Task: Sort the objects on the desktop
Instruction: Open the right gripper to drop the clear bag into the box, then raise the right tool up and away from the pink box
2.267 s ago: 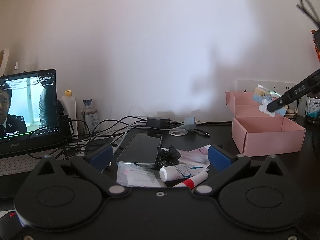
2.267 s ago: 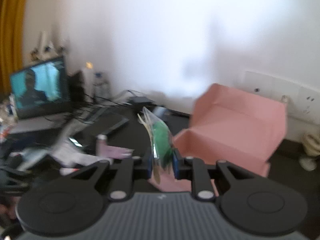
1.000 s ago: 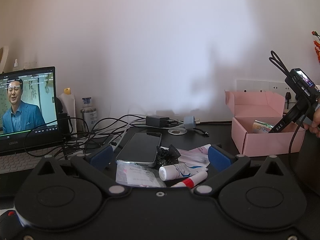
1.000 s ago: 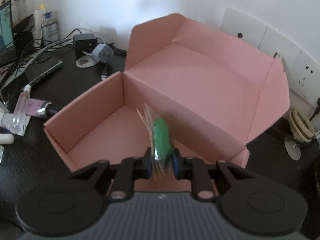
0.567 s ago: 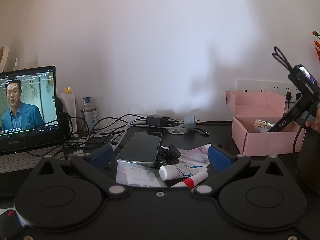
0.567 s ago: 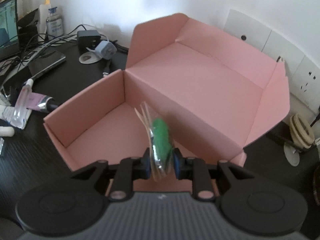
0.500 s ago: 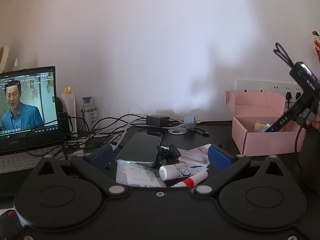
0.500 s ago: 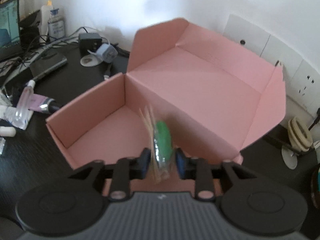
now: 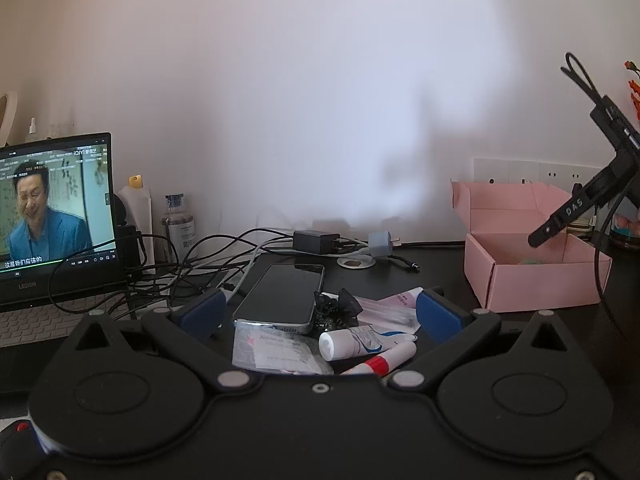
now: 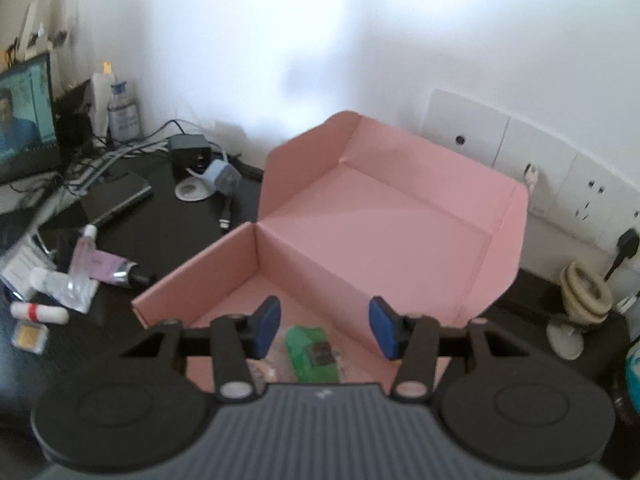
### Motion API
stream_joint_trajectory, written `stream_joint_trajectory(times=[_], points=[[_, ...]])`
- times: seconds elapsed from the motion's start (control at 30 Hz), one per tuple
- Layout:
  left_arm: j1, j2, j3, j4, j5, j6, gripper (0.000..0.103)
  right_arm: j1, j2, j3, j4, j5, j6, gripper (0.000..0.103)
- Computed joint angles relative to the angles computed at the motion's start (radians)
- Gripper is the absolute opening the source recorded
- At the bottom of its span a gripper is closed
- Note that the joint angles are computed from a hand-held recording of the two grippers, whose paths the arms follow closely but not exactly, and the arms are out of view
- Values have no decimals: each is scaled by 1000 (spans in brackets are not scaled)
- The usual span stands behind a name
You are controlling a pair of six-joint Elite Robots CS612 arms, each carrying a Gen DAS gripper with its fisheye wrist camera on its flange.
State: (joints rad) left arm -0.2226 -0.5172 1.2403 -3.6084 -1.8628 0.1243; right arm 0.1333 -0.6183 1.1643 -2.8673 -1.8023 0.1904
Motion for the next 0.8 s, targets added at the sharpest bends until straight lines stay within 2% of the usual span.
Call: stream_joint_trajectory(times=[0.23,0.37,0.43,0.47,0.5,0.57,0.8], points=[[0,-1,-1,9,1,-2,103,-3,24,-27,73,39,44,48],[0,-1,-2,16,1,-4,103,0,30,-19,32,36,47,49],[0,-2,-2,18,1,-3,103,4,29,-8,-11,22,48,62],[0,-2,-2,17,1,-2,103,6,29,-3,-34,7,53,83],[0,-2,-2,17,1,-1,103,8,27,6,-68,-5,51,97],[0,-2,-1,17,2,0,103,10,22,28,-136,-14,37,98],[-2,-2,0,19,11,2,103,14,-3,85,-234,-4,56,102]])
